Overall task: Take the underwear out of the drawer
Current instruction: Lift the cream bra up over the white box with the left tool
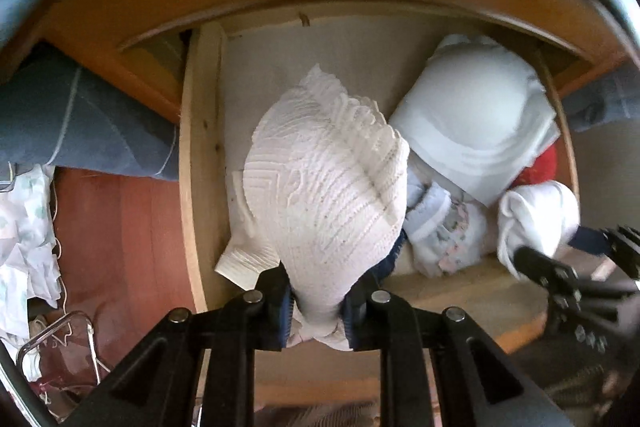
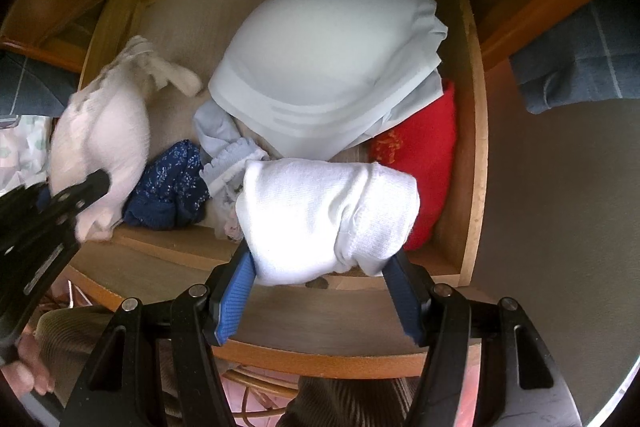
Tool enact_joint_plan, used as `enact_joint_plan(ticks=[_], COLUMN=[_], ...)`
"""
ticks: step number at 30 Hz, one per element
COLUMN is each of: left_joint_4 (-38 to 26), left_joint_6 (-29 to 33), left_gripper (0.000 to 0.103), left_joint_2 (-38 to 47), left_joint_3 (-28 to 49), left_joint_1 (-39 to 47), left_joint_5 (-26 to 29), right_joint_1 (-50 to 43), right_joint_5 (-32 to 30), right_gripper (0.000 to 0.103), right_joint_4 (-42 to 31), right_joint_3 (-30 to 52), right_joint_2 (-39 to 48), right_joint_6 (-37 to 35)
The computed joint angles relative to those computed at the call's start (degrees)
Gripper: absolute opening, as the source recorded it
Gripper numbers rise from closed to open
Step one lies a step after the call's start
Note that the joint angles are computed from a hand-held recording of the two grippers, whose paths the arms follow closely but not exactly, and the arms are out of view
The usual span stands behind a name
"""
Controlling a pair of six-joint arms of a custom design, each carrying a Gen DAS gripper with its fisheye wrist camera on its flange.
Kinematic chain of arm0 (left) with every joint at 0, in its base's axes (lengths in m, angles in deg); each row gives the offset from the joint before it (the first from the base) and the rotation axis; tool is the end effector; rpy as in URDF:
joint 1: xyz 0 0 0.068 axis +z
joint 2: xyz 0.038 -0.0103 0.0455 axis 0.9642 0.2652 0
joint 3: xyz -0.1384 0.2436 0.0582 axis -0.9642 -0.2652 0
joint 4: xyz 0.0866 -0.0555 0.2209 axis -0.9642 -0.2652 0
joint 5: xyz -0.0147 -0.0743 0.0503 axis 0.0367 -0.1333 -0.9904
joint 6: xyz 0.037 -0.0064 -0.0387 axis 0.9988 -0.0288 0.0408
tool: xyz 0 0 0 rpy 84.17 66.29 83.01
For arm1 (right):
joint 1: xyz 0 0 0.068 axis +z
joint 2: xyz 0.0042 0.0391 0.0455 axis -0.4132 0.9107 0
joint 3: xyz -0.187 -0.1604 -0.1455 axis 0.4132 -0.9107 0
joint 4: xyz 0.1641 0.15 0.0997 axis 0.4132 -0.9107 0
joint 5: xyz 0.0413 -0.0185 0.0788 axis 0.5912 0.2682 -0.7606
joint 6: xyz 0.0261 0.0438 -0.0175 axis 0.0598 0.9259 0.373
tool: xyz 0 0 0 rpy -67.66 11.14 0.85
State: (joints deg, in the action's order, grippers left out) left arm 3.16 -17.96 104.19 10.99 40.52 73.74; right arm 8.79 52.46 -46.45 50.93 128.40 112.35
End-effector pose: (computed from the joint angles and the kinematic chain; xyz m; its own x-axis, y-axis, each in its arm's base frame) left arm 0.3096 -0.2103 0.1653 -0.6696 0.7299 -0.1375 0.7353 0.6776 0.0160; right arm 0.1738 0.1154 0.0957 -0.8093 0.5874 -0.0004 0.5830 0.8033 0.1221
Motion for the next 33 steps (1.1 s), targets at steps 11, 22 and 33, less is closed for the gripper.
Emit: enact_joint_plan(ticks=[11, 22, 33], left_joint_4=[-5.2, -21.6, -44.3], left_joint_6=[5.7, 12.3, 13.9], left_gripper=[0.019, 0.019, 0.019], left_joint_2=[-15.2, -26.2, -18.0], left_joint_3=[-4.2, 6.2, 45.3], left_joint_1=[3.4, 8.5, 12.3], left_joint_5=[4.4, 12.7, 22.2], right_joint_1=[1.0, 0.3, 0.7], right_joint_5=[1.0, 1.1, 1.5], right_gripper=[0.060, 0.060, 0.060], right_joint_4=[-1.6, -1.2, -0.9], right_joint_3=[-0.5, -2.3, -2.9], right_joint_2=[-2.8, -5.3, -5.9], right_joint_6=[1.3, 1.0, 1.4])
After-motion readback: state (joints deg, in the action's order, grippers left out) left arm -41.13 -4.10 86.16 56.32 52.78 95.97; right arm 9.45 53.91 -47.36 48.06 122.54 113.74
